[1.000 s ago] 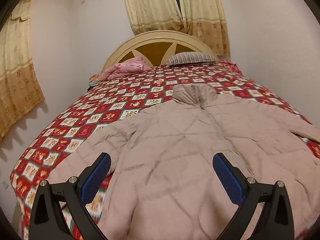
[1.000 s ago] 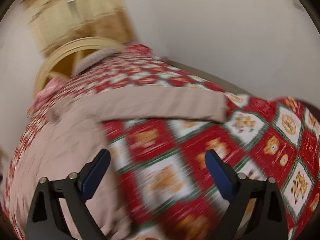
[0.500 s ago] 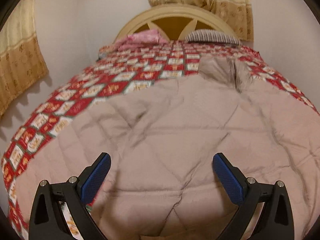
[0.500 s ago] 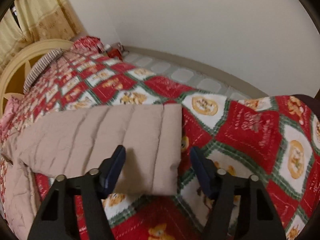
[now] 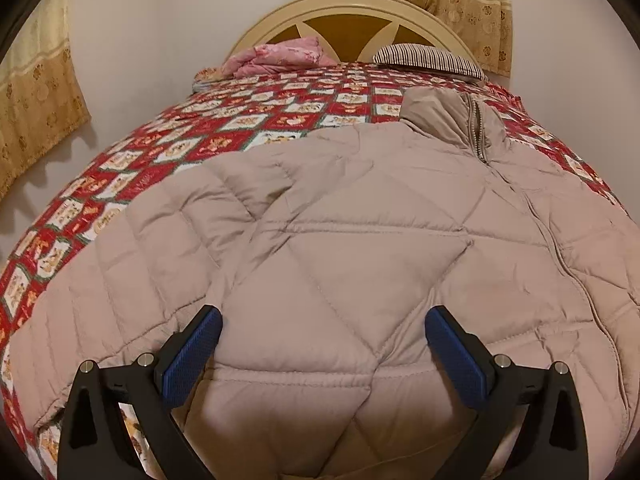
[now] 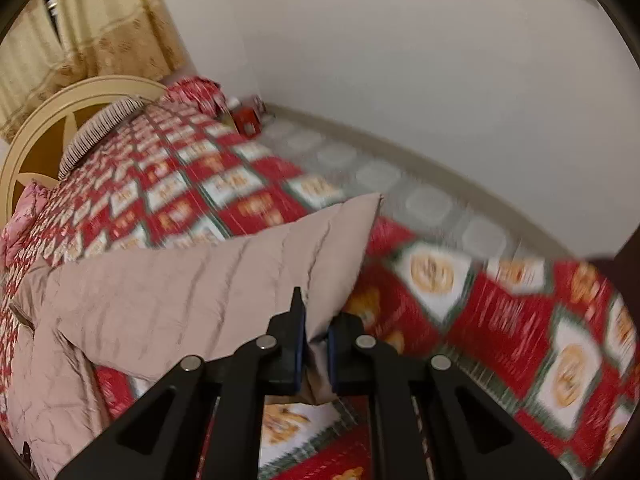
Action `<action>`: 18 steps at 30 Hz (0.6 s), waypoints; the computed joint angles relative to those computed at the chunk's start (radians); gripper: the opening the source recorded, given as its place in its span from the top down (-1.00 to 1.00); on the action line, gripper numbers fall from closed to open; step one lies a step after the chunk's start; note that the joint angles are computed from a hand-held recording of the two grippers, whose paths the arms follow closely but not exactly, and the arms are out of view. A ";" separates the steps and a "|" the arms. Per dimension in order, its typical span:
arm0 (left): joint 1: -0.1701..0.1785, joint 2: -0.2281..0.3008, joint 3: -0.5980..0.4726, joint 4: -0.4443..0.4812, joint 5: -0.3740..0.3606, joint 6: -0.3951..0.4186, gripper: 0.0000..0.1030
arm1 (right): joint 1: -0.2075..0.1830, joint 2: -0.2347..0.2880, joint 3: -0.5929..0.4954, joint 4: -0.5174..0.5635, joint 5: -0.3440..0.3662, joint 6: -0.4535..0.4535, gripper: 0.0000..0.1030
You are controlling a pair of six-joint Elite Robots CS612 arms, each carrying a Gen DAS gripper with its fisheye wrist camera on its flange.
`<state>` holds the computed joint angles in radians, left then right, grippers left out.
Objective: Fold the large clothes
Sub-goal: 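Grasp the jacket sleeve with the right gripper and lift it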
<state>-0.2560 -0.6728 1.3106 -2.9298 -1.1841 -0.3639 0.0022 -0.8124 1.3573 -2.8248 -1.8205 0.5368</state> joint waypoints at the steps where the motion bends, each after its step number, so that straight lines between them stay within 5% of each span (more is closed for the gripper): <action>1: 0.001 0.000 0.001 -0.002 -0.006 -0.003 -0.98 | 0.010 0.000 -0.017 -0.007 -0.028 -0.026 0.79; 10: 0.012 -0.003 0.013 -0.033 -0.053 -0.031 -0.98 | 0.105 0.054 -0.202 -0.106 -0.176 -0.294 0.80; 18: 0.017 -0.005 0.024 -0.056 -0.073 -0.045 -0.98 | 0.193 0.141 -0.365 -0.191 -0.157 -0.578 0.81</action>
<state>-0.2385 -0.6781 1.3344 -2.9855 -1.2574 -0.4085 0.1954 -0.6713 0.9922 -3.0160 -1.9774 -0.0410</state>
